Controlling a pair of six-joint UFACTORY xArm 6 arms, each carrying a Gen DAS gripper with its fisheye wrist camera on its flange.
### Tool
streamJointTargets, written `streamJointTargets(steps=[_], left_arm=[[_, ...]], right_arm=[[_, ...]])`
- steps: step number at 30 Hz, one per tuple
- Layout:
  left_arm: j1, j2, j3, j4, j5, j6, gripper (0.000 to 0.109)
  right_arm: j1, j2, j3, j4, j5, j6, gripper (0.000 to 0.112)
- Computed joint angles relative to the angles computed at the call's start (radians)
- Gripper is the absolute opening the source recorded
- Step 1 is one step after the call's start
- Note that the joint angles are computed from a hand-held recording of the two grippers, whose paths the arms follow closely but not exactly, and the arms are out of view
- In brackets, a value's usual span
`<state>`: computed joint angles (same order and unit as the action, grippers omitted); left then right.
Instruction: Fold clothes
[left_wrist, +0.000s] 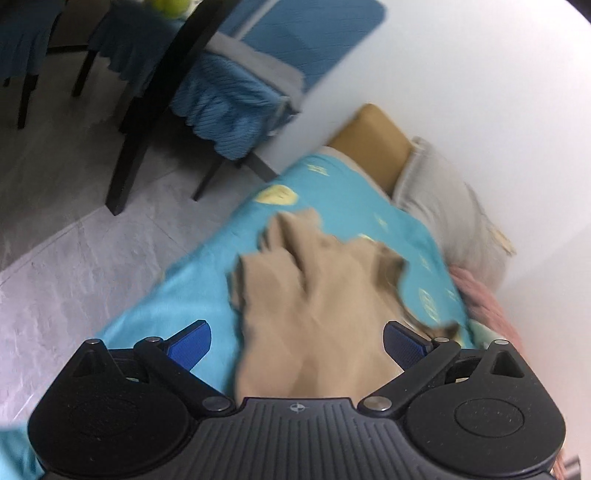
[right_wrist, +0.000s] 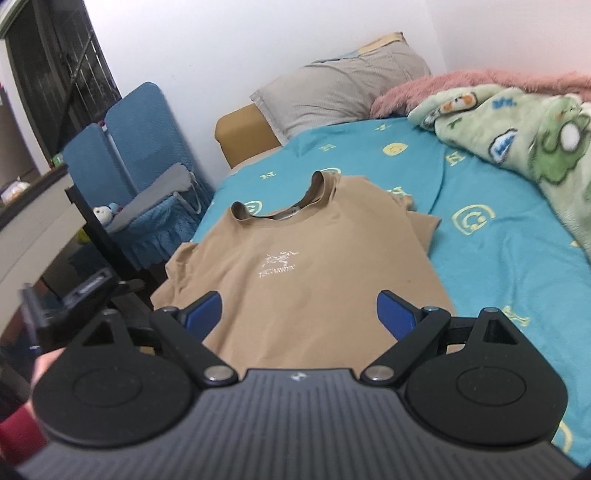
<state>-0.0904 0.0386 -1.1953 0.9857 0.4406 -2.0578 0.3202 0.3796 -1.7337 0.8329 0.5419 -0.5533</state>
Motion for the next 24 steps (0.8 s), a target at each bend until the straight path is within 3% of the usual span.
streamJointTargets(steps=[3, 5, 8, 9, 11, 13, 15, 19, 22, 24], left_arm=[[0.050, 0.090, -0.075, 0.047, -0.009, -0.058, 0.098], [0.081, 0.142, -0.119, 0.055, -0.038, -0.073, 0.091], [0.092, 0.214, -0.201, -0.009, -0.011, 0.047, 0.080], [0.084, 0.241, -0.242, -0.041, 0.032, 0.103, 0.069], [0.064, 0.304, -0.336, -0.129, 0.098, 0.281, 0.052], [0.038, 0.375, -0.455, -0.224, 0.198, 0.490, 0.020], [-0.001, 0.454, -0.608, -0.249, 0.358, 0.653, 0.009], [-0.093, 0.611, -0.899, -0.133, 0.575, 0.901, 0.006], [-0.165, 0.713, -1.052, -0.062, 0.558, 1.215, 0.006], [-0.190, 0.714, -1.029, -0.153, 0.449, 1.424, 0.007]], right_arm=[[-0.005, 0.056, -0.062, -0.038, 0.005, 0.036, 0.092], [-0.012, 0.096, -0.108, -0.077, 0.011, 0.082, 0.092], [-0.029, 0.166, -0.199, -0.095, 0.068, 0.151, 0.092], [-0.033, 0.186, -0.226, -0.101, 0.084, 0.170, 0.092], [-0.037, 0.218, -0.268, -0.117, 0.105, 0.204, 0.092], [-0.040, 0.232, -0.288, -0.125, 0.116, 0.224, 0.092], [-0.043, 0.232, -0.290, -0.119, 0.123, 0.230, 0.092], [-0.048, 0.210, -0.258, -0.122, 0.106, 0.232, 0.092], [-0.052, 0.207, -0.250, -0.140, 0.094, 0.257, 0.092], [-0.053, 0.211, -0.252, -0.150, 0.088, 0.272, 0.092]])
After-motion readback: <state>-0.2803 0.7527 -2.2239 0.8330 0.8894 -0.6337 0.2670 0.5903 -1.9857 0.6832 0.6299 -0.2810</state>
